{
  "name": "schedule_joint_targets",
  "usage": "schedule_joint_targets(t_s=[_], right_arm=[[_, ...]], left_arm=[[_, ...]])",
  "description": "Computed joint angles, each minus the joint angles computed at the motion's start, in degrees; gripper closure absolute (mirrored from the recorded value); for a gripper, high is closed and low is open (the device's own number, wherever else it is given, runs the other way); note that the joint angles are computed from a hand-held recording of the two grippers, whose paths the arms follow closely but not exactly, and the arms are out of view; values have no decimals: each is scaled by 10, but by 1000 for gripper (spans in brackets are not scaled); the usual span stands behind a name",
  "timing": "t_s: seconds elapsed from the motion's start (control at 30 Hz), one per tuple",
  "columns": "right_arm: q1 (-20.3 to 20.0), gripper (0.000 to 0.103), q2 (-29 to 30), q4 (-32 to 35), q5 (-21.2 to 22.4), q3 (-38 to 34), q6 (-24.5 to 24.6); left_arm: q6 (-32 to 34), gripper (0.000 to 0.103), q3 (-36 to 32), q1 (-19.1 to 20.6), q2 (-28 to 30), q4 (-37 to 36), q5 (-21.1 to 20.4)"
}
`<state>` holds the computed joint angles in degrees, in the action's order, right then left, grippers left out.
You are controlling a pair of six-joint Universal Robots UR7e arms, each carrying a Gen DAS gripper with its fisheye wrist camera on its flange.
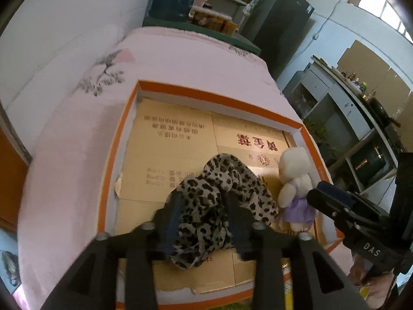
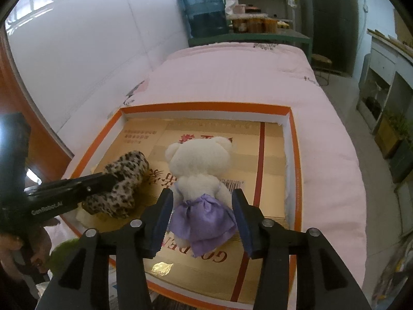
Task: Organize soft objects
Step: 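Carry the leopard scarf and teddy bear into the box and release both, then withdraw both grippers from the box back toward the item pile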
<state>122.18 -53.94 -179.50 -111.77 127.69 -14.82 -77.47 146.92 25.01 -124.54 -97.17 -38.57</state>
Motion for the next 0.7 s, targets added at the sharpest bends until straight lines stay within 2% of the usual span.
schedule_joint_targets(t_s=[0.03, 0.13, 0.43, 0.57, 0.7], right_arm=[[2, 51, -2, -3, -2, 2, -2], [7, 49, -9, -13, -4, 9, -6], [26, 49, -34, -40, -12, 38, -7], [35, 49, -47, -49, -17, 51, 0], [56, 48, -54, -67, -40, 64, 5]], left_arm=[[-18, 48, -3, -13, -1, 25, 7], [-72, 39, -18, -48, 2, 100, 21], [-253, 38, -63, -146, 23, 311, 16], [-299, 38, -75, -182, 37, 366, -3], [-351, 38, -85, -229, 50, 413, -29]])
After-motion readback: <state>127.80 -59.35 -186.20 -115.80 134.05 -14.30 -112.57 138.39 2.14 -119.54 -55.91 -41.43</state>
